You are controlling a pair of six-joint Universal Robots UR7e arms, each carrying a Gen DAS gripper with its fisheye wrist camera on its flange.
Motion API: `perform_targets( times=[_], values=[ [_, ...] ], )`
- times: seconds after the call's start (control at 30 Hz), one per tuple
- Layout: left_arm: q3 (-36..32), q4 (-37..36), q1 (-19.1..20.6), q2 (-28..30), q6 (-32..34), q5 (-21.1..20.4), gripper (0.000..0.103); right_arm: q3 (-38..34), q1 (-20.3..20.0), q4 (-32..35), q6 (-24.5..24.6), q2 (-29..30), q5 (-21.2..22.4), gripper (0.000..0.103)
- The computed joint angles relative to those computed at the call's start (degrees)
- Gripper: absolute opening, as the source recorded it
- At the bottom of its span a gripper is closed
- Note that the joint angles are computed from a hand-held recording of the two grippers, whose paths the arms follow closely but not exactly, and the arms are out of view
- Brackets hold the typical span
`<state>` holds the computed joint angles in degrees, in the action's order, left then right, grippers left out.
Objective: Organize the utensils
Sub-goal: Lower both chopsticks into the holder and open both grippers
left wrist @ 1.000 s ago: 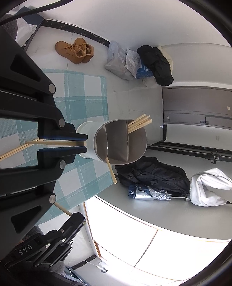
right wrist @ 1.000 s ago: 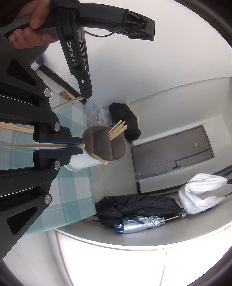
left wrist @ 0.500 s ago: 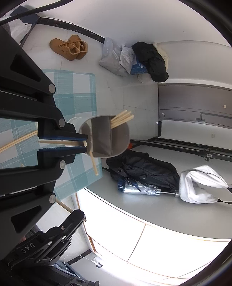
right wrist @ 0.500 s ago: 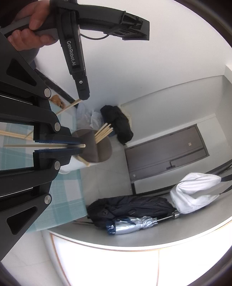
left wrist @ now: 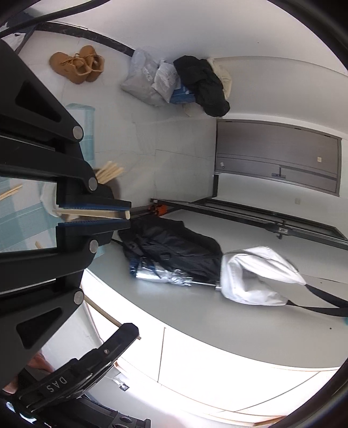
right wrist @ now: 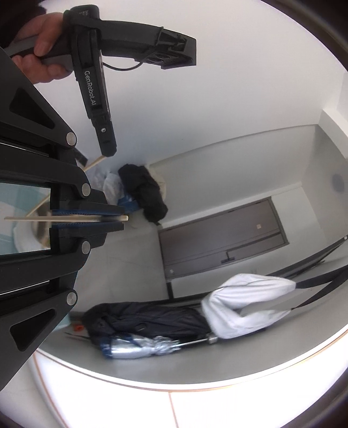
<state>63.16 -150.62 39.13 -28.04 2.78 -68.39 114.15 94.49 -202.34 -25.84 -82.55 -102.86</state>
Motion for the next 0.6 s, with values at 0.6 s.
perform_targets(
  times=[0.6],
  values=[
    [-25.5,10.9,3.6,14.3,2.2,-0.6,0.002,-22.4,-3.2,13.0,-8.5,12.1,6.4,0.004]
  ],
)
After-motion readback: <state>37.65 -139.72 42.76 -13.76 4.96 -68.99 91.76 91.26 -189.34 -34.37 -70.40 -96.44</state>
